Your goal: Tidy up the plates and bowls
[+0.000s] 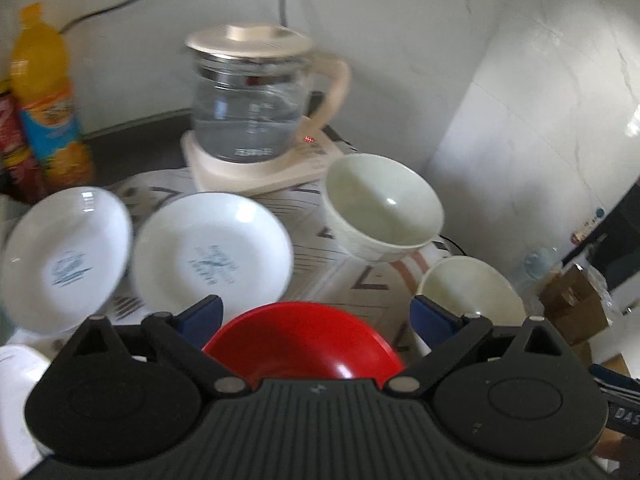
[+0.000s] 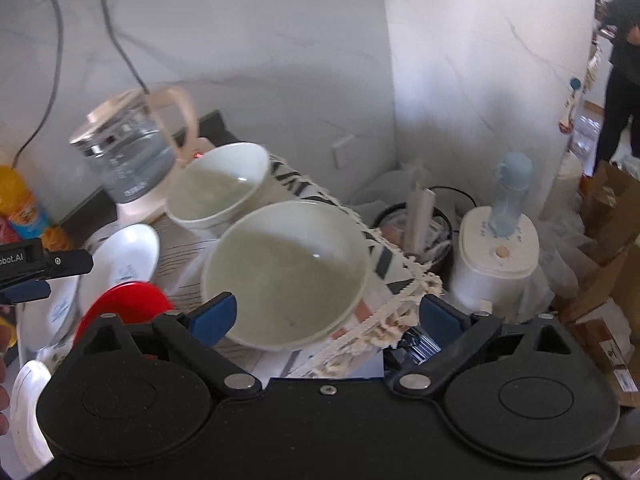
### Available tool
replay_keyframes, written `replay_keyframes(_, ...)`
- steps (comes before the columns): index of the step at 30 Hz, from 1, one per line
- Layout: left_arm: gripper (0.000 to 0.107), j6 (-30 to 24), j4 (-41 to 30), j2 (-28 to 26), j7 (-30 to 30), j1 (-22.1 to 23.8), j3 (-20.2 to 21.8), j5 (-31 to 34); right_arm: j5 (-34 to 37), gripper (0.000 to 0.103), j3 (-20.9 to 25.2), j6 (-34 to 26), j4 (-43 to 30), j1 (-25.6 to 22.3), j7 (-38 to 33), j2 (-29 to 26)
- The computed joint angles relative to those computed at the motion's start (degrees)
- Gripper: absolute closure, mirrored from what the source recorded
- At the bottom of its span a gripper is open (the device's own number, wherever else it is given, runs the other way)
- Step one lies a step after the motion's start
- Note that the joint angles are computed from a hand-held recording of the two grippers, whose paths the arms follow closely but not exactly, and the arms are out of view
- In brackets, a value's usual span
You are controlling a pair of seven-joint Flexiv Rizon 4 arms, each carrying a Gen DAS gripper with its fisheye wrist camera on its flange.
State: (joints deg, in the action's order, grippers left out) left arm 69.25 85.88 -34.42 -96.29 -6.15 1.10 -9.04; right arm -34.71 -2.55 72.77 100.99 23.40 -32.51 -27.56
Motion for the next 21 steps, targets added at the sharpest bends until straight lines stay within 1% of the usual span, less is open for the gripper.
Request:
replay_keyframes(3, 0.009, -1.79, -3.40, -2.61, 3.21, 1.10, -2.60, -1.33, 0.50, 0.009, -0.45, -0.73, -0.89, -0.10, 0.78, -1.00)
replay_keyframes(6, 0.012, -3.63, -6.96, -5.26, 5.81, 1.21, -4.03, -2.56, 2.08, 0.017, 0.05, -2.13, -2.19, -0.59, 1.10, -2.11)
replay_keyframes(9, 0.019, -6.30, -10.63, -8.00, 7.54, 1.03, -4.66, -3.68, 3.70, 0.023, 0.51, -3.74, -3.28, -0.89, 1.51, -3.17)
replay_keyframes(11, 0.025, -8.66, -13.27, -9.72, 8.13, 0.80, -4.60, -4.07, 4.91, 0.030, 1.18, -4.40, -3.80, -1.32, 1.13, -3.66)
replay_keyframes(12, 0.029, -9.78, -14.48, -10.52, 8.59, 0.81, -4.80, -4.35, 5.70, 0.032, 1.62, -4.67, -4.13, -1.60, 0.83, -3.93)
replay_keyframes(16, 0.039, -12.77, -18.27, -13.21, 10.61, 0.88, -5.68, -5.40, 8.52, 0.044, 2.96, -5.51, -5.46, -2.33, -0.54, -5.11)
replay_keyframes(18, 0.044, -14.70, -20.71, -14.86, 10.56, 0.49, -5.40, -5.58, 10.23, 0.049, 3.93, -5.90, -6.27, -2.92, -1.84, -5.69)
replay_keyframes(20, 0.054, -17.17, -23.47, -16.60, 10.05, 0.14, -5.15, -5.73, 11.54, 0.057, 4.47, -6.79, -7.28, -3.16, -3.11, -6.44)
replay_keyframes(21, 0.056, -18.55, -24.91, -17.48, 9.86, 0.05, -5.17, -5.85, 11.80, 0.059, 4.38, -7.28, -7.67, -3.07, -3.54, -6.74)
